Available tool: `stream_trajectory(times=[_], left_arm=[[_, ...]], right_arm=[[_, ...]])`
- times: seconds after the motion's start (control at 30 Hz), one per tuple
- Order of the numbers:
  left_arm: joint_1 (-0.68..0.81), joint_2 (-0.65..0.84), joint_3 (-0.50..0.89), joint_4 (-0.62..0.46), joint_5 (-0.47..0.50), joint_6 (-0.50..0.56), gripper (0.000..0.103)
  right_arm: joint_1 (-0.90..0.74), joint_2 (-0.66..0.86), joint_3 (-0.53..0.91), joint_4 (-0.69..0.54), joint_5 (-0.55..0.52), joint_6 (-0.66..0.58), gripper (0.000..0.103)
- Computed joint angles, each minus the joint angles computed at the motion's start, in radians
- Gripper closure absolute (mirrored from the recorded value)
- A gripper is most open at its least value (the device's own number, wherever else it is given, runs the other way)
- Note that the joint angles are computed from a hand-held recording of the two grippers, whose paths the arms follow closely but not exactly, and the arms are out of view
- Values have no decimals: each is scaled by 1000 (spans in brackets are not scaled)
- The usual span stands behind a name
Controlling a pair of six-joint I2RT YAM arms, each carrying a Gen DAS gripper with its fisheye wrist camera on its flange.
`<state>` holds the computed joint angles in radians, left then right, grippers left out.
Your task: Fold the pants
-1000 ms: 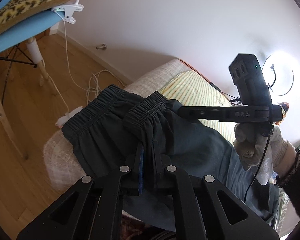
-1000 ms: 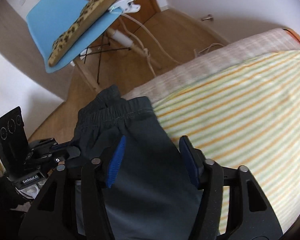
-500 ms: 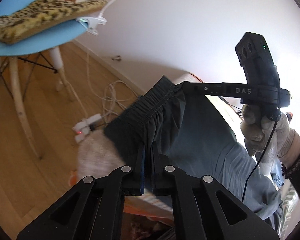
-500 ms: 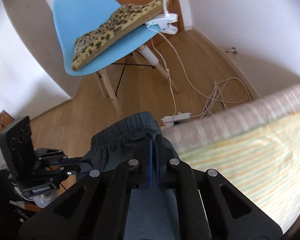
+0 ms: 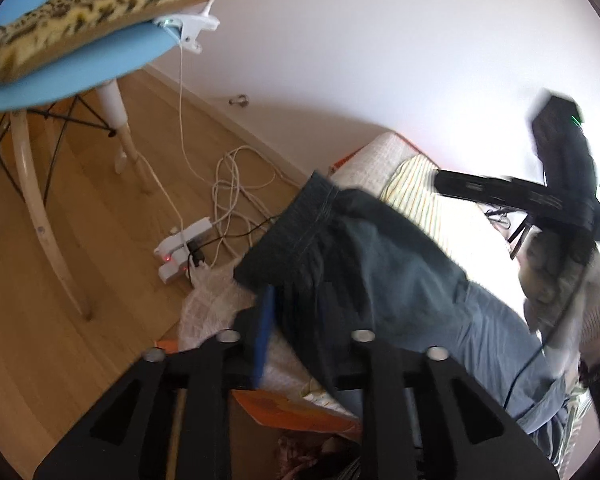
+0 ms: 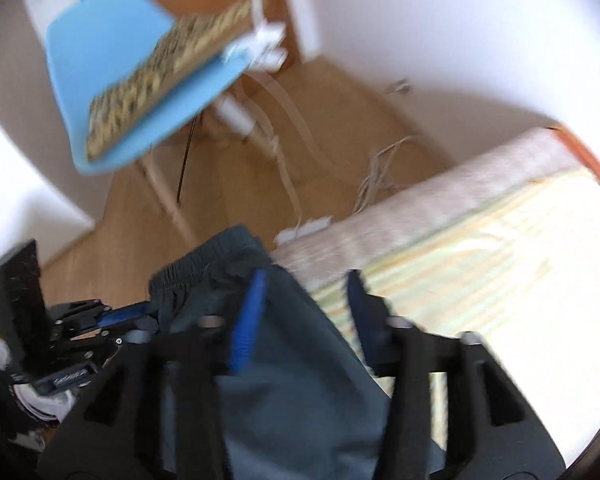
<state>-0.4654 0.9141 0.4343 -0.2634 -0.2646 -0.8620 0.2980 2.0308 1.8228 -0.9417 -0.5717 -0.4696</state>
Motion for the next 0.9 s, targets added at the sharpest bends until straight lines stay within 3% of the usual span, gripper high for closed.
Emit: stream_trajectory(times=[0.13,0.23,0.4,0.47,0.67,0.8,0.9], left_arm=[[-18,-16,81,-70,-22,62,74],[-88,11,166,-96,-49,99,58],[-224,110,290,-75,-56,91,56],[-280,203,360,-47,-24,90,49],[-396,492,601,21,85,113,49],[-469,747,887,-22,176,170,49],[-498,931,1133,-85,258,198,38]], right_arm=[[-154,-175,-150,70,-39,52,35],[-282,-260,-210,58,-78,57,35],[-538,-327,-221,-32,-135,-28,35],[-651,-318,-191,-93,-154,-77,35],[-998,-209,-5,-287,-170,-264,34],[-1200,-66,192,-427,-176,-373,34],[-1310,28,322,-479,-159,-401,35]])
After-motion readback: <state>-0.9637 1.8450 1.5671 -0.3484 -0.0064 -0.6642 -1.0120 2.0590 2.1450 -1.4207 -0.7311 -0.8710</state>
